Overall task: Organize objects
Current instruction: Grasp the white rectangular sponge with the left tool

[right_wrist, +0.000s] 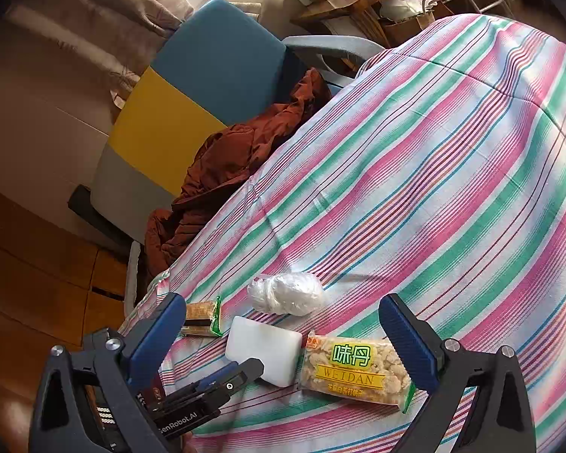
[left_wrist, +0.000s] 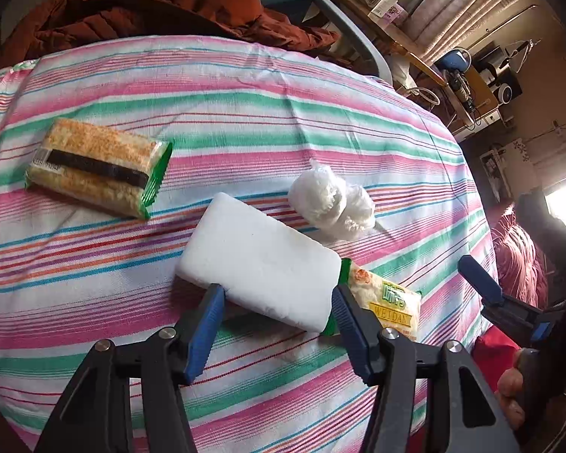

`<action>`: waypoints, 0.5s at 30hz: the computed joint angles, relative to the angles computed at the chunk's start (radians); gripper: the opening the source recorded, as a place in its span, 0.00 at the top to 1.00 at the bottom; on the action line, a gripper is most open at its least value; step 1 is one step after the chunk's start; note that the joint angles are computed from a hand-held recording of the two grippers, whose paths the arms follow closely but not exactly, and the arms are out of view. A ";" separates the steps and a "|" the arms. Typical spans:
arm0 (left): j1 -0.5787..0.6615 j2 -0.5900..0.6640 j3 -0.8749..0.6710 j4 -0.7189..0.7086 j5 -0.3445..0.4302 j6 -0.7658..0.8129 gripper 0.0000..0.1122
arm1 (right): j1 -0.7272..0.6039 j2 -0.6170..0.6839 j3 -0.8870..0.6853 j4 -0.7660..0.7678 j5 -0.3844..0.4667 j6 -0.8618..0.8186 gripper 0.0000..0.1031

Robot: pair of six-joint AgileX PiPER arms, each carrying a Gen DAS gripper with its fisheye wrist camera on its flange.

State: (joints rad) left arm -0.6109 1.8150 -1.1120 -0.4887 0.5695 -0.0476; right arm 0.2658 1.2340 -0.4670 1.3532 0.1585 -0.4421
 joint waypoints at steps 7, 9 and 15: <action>-0.043 -0.051 -0.016 0.303 -0.024 -0.325 0.47 | -0.002 -0.008 0.007 0.041 0.005 -0.037 0.00; -0.046 -0.062 -0.008 0.393 -0.028 -0.402 0.47 | -0.007 -0.007 0.008 0.050 0.008 -0.045 0.00; -0.022 -0.079 0.018 0.410 -0.007 -0.393 0.47 | -0.013 -0.006 0.010 0.085 0.016 -0.083 0.00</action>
State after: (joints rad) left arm -0.6324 1.7363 -1.0937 -0.0791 0.5624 -0.4410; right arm 0.2530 1.2275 -0.4565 1.4380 0.1745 -0.5253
